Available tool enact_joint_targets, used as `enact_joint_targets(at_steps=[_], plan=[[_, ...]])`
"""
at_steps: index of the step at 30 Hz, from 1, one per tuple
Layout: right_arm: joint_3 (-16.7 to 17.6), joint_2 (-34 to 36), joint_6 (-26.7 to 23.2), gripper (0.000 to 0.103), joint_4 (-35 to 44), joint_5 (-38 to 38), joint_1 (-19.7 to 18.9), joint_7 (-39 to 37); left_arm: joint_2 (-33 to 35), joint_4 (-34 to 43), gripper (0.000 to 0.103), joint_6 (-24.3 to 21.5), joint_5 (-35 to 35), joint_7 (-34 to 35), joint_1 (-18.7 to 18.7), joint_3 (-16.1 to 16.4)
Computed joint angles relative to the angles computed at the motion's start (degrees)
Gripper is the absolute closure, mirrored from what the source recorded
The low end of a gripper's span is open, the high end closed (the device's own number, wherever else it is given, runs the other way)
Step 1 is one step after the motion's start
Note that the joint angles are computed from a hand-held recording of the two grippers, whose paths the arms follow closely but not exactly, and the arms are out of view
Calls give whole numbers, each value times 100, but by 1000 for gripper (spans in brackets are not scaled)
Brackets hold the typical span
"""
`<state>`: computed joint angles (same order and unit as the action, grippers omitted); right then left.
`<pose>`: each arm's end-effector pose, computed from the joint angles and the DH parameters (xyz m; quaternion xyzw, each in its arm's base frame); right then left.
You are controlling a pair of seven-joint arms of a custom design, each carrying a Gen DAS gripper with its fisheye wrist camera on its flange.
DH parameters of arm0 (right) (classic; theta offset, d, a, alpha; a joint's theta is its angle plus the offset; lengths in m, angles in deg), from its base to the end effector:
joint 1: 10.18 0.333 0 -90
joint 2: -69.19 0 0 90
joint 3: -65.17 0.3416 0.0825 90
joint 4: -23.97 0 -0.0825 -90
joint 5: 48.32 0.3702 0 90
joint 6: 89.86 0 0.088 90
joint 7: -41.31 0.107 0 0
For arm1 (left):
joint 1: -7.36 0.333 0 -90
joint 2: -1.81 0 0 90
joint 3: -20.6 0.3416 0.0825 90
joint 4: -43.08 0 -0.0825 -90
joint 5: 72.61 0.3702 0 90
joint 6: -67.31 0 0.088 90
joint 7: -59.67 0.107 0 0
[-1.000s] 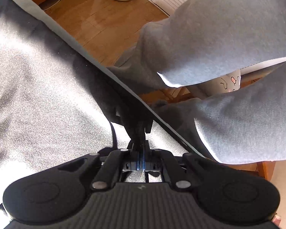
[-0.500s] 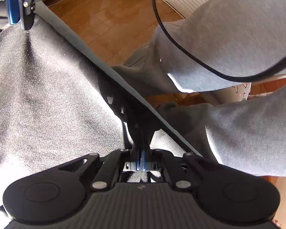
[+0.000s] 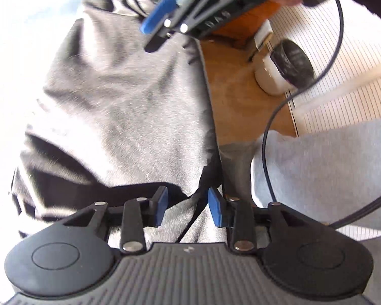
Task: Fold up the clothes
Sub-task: 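Lower the pants onto the bed and open both grippers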
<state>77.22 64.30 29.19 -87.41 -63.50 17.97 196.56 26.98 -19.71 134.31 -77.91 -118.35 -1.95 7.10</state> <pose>0.4198 0.3423 0.5700 -0.5722 0.8025 -0.1150 0.1236 0.5888 -0.2196 0.5786 -0.2186 -0.9553 0.0626 0.1891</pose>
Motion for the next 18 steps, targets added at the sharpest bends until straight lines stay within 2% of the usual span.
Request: enact_joint_targets(at_steps=[6,7,11,13,17,18], plan=[[-123,697,381,76,792,1,5,112,971,1616,63,-10,-279,-2367,342,390],[-156,825,459,76,946,11,17,84,995,1581,63,175,-265,-2674,406,419],[-264,1302,536,76,1586,130,100,-188,1098,1573,61,449,-288,-3608,656,423],[-310,1529,547,75,1898,240,141,-375,789,970,59,834,-361,-3875,802,404],[-352,1900,496,74,2461,540,224,-860,651,633,51,896,-670,-4277,1065,331],[-363,1964,476,72,2567,579,255,-967,511,370,50,1065,-714,-4328,1106,332]])
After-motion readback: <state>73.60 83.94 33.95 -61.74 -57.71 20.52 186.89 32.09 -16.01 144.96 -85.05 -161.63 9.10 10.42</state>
